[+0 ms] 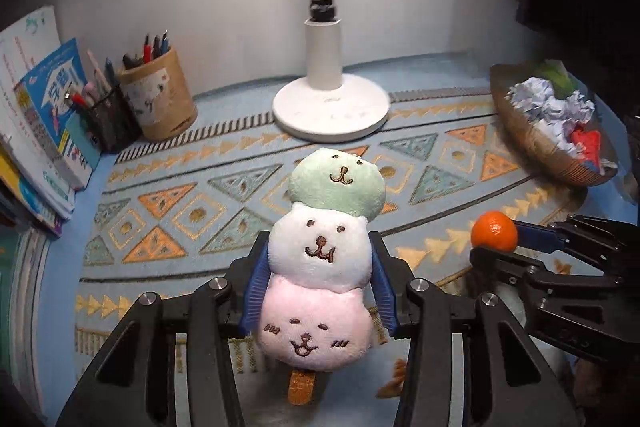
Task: Organize objects
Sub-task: 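Carry the plush skewer and orange over the bowl and open both tools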
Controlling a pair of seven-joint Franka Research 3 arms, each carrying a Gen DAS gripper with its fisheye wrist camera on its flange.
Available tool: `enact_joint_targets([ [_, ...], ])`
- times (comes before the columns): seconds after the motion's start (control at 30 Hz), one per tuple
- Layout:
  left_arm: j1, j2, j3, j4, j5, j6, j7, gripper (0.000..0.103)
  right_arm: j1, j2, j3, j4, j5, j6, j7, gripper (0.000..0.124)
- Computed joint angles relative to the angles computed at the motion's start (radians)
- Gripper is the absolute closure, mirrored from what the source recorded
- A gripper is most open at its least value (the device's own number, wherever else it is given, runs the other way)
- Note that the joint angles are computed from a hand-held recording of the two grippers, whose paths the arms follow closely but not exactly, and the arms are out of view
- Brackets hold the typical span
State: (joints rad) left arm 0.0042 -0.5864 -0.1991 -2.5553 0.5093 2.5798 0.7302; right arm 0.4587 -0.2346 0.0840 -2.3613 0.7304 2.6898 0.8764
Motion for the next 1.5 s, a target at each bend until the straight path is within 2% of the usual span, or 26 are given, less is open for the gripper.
enact_joint_targets([
  [0.17, 0.006, 0.119, -0.053, 0.157, 0.074, 0.082, -0.013, 0.060, -0.034, -0.063, -0.059, 0.019, 0.048, 0.037, -0.035, 0.087],
  [0.37, 0.016, 0.312, -0.100, 0.376, 0.189, 0.155, -0.122, 0.060, -0.105, -0.058, -0.119, 0.100, 0.070, 0.091, -0.026, 0.087],
  [0.53, -0.048, 0.474, -0.064, 0.545, 0.217, 0.196, -0.131, 0.060, -0.167, -0.011, -0.144, 0.188, 0.080, 0.111, 0.010, 0.087],
  [0.63, -0.087, 0.556, -0.034, 0.619, 0.208, 0.246, -0.121, 0.060, -0.205, 0.025, -0.138, 0.237, 0.053, 0.121, 0.060, 0.087],
  [0.77, -0.129, 0.660, 0.008, 0.711, 0.253, 0.297, -0.177, 0.060, -0.241, 0.082, -0.131, 0.299, 0.021, 0.142, 0.113, 0.087],
  [0.87, -0.145, 0.725, 0.035, 0.749, 0.190, 0.351, -0.151, 0.060, -0.262, 0.132, -0.129, 0.347, 0.014, 0.142, 0.140, 0.087],
  [0.97, -0.163, 0.766, 0.057, 0.770, 0.155, 0.362, -0.110, 0.060, -0.279, 0.179, -0.123, 0.386, 0.048, 0.152, 0.140, 0.087],
  [1.2, -0.173, 0.812, 0.073, 0.770, 0.063, 0.372, -0.021, 0.060, -0.311, 0.261, -0.090, 0.438, 0.215, 0.175, 0.034, 0.087],
  [1.4, -0.189, 0.834, 0.088, 0.764, 0.028, 0.382, 0.000, 0.058, -0.330, 0.297, -0.072, 0.446, 0.183, 0.209, 0.056, 0.087],
  [1.5, -0.227, 0.833, 0.121, 0.767, 0.070, 0.365, -0.057, 0.037, -0.350, 0.303, -0.066, 0.457, 0.242, 0.167, 0.017, 0.080],
])
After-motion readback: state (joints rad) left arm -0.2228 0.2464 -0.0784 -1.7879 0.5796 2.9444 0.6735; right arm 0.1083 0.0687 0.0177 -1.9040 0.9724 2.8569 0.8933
